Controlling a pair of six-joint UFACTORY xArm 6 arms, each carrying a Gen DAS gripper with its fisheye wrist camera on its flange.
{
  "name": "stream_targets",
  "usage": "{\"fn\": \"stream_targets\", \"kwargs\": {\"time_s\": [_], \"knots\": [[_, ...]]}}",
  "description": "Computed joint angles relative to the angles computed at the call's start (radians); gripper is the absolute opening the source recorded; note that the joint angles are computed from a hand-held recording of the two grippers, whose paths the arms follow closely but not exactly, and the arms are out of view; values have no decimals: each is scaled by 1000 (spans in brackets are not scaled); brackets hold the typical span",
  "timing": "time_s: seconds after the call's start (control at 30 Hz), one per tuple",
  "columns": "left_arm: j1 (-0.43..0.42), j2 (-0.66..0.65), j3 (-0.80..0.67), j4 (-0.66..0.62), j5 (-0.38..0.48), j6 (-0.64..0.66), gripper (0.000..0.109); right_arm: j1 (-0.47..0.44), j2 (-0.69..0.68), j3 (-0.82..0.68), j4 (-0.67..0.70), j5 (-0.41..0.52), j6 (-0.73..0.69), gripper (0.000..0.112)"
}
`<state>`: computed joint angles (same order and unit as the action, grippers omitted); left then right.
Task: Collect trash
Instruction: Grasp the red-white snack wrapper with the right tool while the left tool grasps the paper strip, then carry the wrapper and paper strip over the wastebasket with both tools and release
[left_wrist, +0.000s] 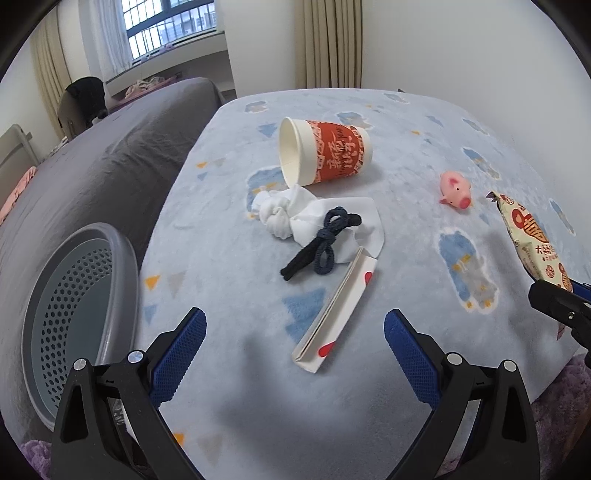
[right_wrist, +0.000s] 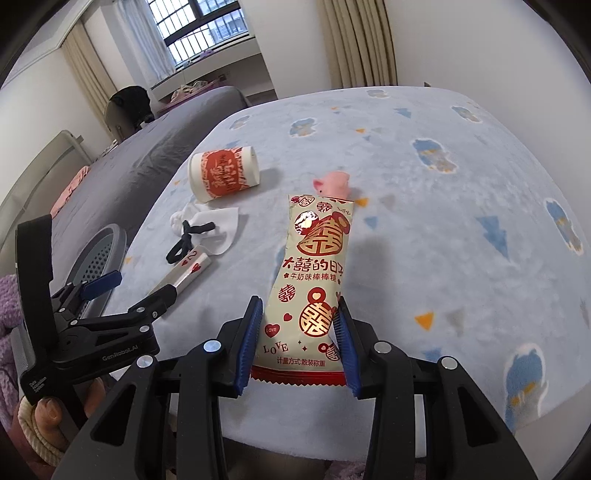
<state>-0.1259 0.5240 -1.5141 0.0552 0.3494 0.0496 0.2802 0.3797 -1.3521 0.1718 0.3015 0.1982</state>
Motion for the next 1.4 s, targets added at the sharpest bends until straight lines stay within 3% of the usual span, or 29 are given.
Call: {"fn": "stream_targets", "kwargs": {"time_s": [0.2,0.4,0.47,0.57,0.83,1.07,1.23,1.4], "knots": [[-10,38,-39,25,11,-20,89,-3,4,7,91,-18,-69,38],[-10,80,-99,-96,85,65,57,-3,12,2,130,-20,-99,38],[-14,70,-88,-145,87,121,30,-2,12,1,122,-22,-91,38],[-20,45,-59,-173,85,159,16,-1,10,3,110,-23,-80,38],[-3,-71,62,-304,60,262,15,17,-22,31,21,-16,-6,38],[60,-178,164,-364,13,299,15,68,-30,17,7,3,18,38],[128,-233,214,-358,-27,289,15,121,24,-86,0,44,-3,38],[212,-248,216,-279,-51,219,15,183,140,-284,15,119,-50,38]]}}
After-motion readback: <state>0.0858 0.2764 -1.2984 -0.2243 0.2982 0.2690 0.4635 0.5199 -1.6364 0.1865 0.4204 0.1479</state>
